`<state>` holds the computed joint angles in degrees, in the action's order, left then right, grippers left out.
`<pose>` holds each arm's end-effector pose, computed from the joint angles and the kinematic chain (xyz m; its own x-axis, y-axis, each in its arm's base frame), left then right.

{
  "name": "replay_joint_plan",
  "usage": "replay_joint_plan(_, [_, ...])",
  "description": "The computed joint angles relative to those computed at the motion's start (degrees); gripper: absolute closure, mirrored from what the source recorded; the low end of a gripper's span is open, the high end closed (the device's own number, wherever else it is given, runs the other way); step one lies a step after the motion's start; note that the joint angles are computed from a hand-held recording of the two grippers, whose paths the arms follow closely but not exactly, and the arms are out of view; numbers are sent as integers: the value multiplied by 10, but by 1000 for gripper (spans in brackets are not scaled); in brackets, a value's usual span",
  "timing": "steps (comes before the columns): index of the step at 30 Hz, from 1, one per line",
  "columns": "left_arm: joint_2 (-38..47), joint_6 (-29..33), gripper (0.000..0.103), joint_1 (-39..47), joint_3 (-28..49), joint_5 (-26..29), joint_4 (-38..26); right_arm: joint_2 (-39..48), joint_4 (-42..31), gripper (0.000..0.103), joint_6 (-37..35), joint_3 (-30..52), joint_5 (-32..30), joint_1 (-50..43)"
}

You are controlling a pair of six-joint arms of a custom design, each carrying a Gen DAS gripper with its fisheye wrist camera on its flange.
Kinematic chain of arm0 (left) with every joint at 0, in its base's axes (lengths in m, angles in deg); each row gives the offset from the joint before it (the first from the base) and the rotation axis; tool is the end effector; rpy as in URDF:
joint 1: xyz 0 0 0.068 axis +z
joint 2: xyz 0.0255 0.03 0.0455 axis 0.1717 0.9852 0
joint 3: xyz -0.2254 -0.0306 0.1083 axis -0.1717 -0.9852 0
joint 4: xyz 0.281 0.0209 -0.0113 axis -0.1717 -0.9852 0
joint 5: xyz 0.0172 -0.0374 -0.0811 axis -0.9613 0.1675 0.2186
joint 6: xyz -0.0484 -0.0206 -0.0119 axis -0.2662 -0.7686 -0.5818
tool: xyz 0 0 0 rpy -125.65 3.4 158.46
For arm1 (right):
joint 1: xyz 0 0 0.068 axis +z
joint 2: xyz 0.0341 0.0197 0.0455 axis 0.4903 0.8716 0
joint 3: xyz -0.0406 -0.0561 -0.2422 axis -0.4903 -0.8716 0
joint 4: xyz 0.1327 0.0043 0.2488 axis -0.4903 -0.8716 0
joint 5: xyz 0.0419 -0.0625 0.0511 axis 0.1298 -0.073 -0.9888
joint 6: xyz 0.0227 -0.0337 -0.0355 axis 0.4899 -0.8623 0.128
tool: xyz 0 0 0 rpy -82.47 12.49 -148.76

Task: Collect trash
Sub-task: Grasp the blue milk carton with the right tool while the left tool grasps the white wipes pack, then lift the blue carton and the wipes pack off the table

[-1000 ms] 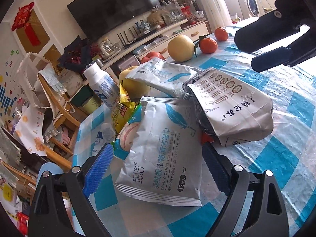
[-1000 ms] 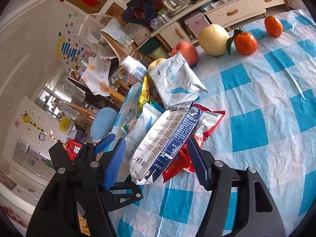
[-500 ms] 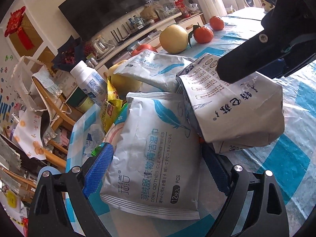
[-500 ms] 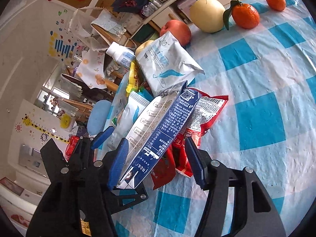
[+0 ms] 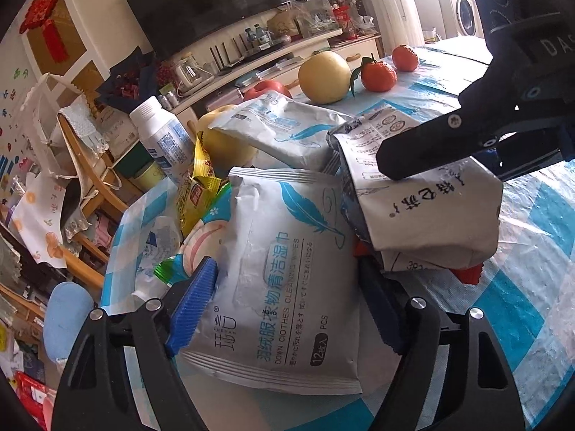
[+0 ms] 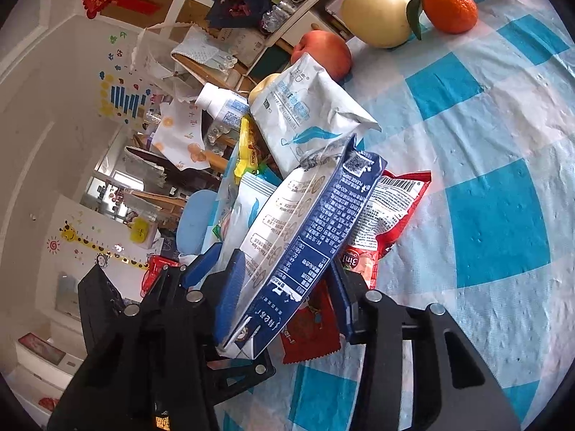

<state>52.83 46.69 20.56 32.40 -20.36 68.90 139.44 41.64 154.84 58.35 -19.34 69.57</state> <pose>0.2869 0.0343 0.1615 -0.1728 0.7495 -0.6391 0.7936 0.4903 0.3604 0.1768 0.1401 0.1731 -0.5956 0.7241 -0.3476 0.2280 0.5674 0.7912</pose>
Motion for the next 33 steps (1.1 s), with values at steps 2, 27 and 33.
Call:
replay_joint_plan(2, [-1,-7,24,0,0,0,-2,-12,-4,66,0,-4,7,3])
replay_joint_plan(27, [43,-43,36,96,89,76,-152,-30,-70,80,-55,40,94,68])
replay_joint_plan(33, [71,-43,44,126,124,97,-197,-13,-84,80,-52,57,121,97])
